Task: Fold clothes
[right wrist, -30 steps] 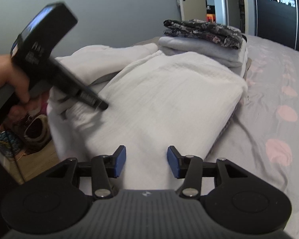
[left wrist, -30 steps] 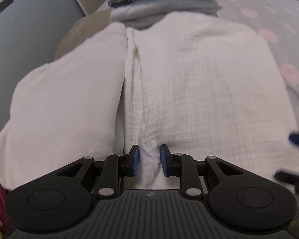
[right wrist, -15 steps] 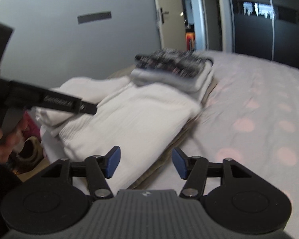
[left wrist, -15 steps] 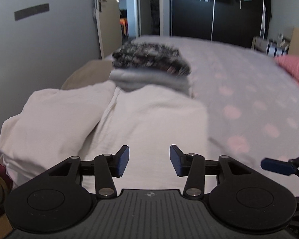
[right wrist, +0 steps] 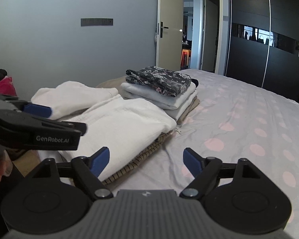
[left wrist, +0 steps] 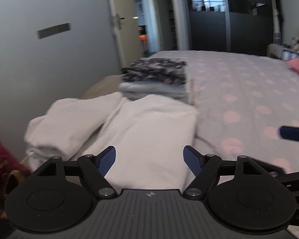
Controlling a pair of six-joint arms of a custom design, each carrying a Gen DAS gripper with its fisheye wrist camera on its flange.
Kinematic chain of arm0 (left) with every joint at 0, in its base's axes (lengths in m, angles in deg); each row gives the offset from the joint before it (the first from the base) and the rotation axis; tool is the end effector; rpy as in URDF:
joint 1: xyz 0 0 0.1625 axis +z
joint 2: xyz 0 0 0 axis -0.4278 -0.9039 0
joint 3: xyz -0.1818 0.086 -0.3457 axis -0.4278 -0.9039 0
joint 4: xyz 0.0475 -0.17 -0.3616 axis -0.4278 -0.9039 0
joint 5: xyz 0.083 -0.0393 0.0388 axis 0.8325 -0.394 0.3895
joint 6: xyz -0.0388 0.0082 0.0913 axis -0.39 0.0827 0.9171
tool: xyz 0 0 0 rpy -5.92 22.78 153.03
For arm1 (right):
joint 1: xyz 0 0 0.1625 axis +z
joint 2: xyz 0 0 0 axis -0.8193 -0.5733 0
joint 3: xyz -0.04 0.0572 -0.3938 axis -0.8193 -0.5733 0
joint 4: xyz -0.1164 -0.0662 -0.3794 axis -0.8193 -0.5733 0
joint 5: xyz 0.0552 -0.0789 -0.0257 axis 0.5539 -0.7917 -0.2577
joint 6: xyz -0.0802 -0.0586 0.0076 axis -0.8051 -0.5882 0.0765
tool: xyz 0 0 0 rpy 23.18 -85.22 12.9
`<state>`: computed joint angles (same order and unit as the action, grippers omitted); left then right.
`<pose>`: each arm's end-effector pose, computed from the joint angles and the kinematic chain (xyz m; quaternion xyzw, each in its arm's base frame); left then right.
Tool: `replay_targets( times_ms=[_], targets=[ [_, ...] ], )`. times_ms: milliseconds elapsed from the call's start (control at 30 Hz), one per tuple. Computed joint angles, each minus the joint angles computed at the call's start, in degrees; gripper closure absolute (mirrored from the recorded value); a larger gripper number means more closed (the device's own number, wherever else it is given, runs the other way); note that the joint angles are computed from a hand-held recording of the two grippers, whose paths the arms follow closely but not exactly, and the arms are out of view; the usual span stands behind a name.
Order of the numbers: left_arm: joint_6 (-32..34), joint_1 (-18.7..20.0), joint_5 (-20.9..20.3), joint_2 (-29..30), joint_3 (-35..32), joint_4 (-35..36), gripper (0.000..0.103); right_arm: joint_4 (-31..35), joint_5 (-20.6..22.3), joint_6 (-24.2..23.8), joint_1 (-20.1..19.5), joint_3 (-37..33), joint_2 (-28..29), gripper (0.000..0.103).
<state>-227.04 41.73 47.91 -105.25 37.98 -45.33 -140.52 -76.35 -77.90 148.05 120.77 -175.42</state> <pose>-0.4284 -0.3483 0.1017 -0.0708 0.7023 -0.4790 0.5218 0.1708 -0.4056 0.3162 0.5543 -0.7873 0.2616 0.0671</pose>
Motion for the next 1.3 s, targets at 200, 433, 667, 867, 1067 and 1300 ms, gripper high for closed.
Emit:
replay_targets(
  times_ms=[200,433,667,867,1067,1300],
  targets=[
    [-2.9,-1.0,-1.6,-0.8,4.1,-6.7,0.029,3.2,-1.7,0.5,-0.4,-0.4,-0.3,0.016],
    [-1.4,-1.5,-3.8,-2.6,8.1,-15.2,0.029,4.1,-3.1,-0.3,0.2,0.4,-0.8,0.016],
    [-2.7,-1.6,-4.2,-2.4,7.4,-14.1,0.029,4.6,-3.6,-0.6,0.1,0.6,-1.0,0.016],
    [-2.4,-1.4,-4.5,-2.2,7.2,-14.3,0.029,4.8,-3.8,-0.2,0.0,0.5,-0.8,0.016],
    [-2.1,-1.2,-4.7,-2.1,7.0,-14.7,0.029,5.2,-3.7,0.0,-0.3,0.2,-0.9,0.016],
    [-1.8,-1.1,-4.9,-2.1,6.8,-14.9,0.029,5.5,-3.8,0.2,-0.4,0.1,-0.9,0.016]
  ],
)
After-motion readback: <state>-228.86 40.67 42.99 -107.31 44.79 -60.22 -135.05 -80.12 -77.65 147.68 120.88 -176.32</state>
